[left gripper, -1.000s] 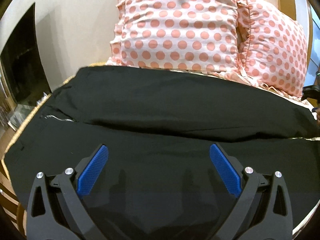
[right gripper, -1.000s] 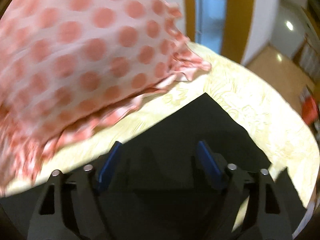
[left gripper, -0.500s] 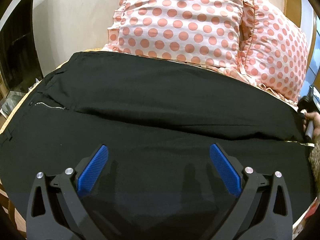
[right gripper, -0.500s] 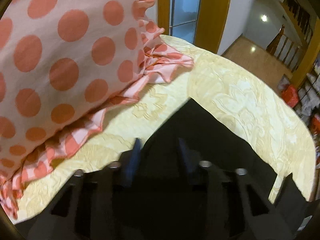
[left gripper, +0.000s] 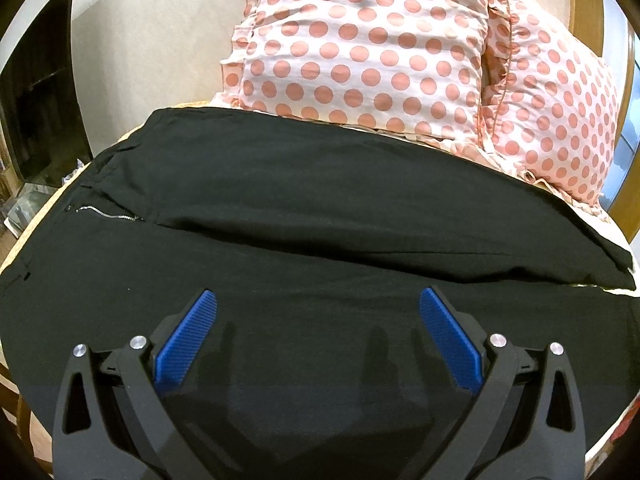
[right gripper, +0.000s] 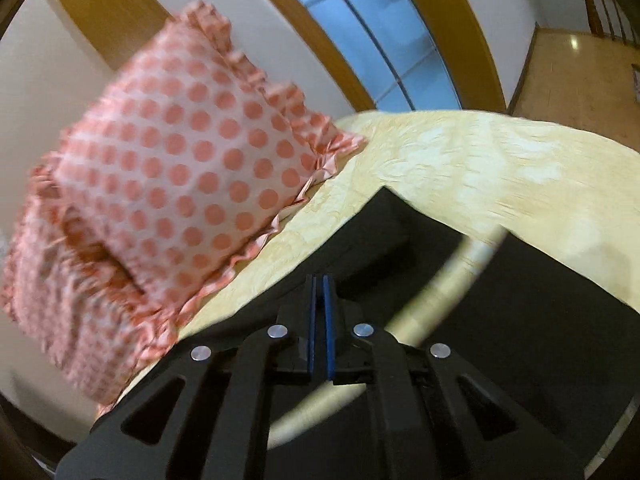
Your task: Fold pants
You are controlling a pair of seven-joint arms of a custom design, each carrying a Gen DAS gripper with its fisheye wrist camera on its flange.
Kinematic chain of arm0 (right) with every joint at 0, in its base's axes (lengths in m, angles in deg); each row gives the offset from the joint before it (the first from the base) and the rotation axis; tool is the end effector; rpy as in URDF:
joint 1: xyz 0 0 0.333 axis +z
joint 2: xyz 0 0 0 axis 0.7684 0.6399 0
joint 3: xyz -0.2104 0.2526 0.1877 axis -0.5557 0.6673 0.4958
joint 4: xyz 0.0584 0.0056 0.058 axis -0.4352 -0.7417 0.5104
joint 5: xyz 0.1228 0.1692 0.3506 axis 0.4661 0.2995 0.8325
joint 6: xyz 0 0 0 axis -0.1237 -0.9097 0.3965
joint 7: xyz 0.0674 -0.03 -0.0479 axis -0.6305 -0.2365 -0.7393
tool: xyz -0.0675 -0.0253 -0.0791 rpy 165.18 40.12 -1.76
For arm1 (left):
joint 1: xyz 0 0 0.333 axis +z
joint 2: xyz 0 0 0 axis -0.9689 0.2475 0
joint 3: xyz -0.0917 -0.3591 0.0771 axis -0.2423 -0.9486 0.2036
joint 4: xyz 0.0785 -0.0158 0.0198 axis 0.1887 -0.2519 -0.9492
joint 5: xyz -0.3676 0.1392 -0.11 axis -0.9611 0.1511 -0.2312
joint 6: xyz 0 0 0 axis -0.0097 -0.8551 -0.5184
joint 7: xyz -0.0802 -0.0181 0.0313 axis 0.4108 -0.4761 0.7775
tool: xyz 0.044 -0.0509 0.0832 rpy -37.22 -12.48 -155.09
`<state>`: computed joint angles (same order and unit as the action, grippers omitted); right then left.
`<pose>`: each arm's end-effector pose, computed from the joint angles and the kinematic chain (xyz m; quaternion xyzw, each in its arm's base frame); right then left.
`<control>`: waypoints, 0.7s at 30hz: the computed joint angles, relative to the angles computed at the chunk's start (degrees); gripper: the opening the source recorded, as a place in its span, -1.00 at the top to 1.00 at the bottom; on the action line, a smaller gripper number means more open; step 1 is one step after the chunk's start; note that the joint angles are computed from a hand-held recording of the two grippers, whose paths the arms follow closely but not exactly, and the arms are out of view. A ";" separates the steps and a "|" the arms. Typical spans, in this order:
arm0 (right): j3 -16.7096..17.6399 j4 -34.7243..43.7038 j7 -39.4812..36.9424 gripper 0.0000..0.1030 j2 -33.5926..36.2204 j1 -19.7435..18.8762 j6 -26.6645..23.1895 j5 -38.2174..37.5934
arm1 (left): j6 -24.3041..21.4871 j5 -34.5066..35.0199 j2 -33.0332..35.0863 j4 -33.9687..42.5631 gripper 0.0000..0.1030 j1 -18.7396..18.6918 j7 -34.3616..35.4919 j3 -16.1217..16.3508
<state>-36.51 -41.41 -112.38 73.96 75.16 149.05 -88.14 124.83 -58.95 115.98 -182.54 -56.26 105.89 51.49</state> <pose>0.6024 0.2668 0.4431 -0.1807 0.8861 -0.2775 0.3241 0.7807 0.0271 0.3771 -0.5819 0.7094 -0.3283 0.2243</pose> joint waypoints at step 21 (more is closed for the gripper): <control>0.97 12.89 -2.59 -0.02 17.91 -13.07 37.07 10.33 | -1.28 3.73 -0.16 0.96 -0.97 -3.60 -4.53 4.53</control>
<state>-35.54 -28.52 -114.96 91.86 62.09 186.12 -77.81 123.56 -55.22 115.82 -181.58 -59.86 101.37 56.01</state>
